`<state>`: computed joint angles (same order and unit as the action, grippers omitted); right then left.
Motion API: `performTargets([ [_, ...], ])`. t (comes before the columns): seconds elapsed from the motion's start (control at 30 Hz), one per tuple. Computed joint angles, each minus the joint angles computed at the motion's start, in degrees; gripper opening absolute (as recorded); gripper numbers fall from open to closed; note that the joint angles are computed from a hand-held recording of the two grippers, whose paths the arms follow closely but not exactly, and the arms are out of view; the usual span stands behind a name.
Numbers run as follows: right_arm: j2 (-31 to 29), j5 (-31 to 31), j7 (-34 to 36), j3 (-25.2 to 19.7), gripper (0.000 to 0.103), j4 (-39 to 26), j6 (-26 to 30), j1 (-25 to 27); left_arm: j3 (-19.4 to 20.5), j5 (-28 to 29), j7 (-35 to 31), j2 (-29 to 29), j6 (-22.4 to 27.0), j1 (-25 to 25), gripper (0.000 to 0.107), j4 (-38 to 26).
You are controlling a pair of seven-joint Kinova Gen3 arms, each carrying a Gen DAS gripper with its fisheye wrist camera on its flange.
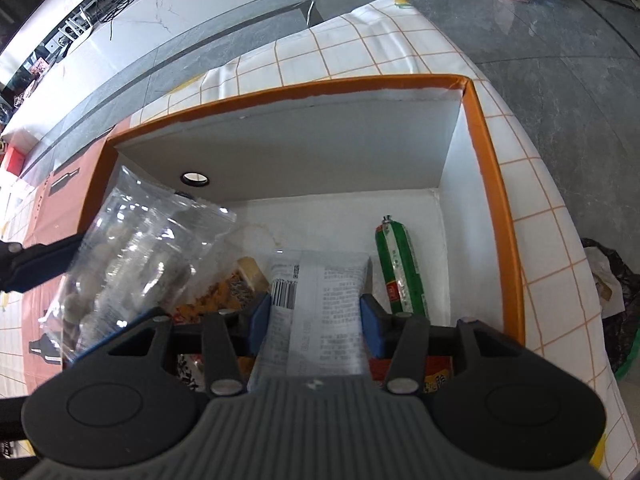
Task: Organize snacks
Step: 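Open both tools to drop the bags into the orange box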
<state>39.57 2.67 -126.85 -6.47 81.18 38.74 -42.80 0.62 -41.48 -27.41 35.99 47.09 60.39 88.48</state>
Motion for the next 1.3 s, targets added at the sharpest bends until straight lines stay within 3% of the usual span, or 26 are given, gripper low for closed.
performTargets([
  [0.3,-3.7,-0.51,0.49,-1.27,0.048,2.93,-0.33,0.93,0.23,1.93,-0.11,0.85,-0.05,-1.23,0.059,-0.69],
  [0.4,-4.63,-2.59,2.55,-3.05,0.055,4.24,-1.84,2.92,0.33,2.71,-0.95,1.84,0.17,-1.46,0.059,-1.7],
  [0.53,-5.59,-2.9,2.99,-2.53,0.056,5.01,-2.68,2.63,0.39,3.78,-2.64,3.25,0.15,-1.68,0.059,-3.04],
  [0.7,-6.86,3.3,-0.24,1.91,0.056,5.52,-2.12,-2.46,0.0,5.54,-4.52,5.15,-0.07,-2.07,0.059,-4.69],
  [0.8,-6.8,4.38,-0.88,1.55,0.055,5.88,-1.79,-2.02,-0.56,6.2,-5.19,5.72,-1.02,-2.2,0.061,-4.74],
  [1.07,-7.93,5.5,-2.68,1.23,0.054,8.07,-3.46,-1.6,-2.72,4.45,-4.21,5.34,-1.65,0.39,0.075,-3.66],
  [1.3,-10.95,5.37,-4.38,0.67,0.055,9.7,-3.04,-1.4,-2.25,1.66,-2.14,1.39,0.69,2.93,0.076,-1.91],
])
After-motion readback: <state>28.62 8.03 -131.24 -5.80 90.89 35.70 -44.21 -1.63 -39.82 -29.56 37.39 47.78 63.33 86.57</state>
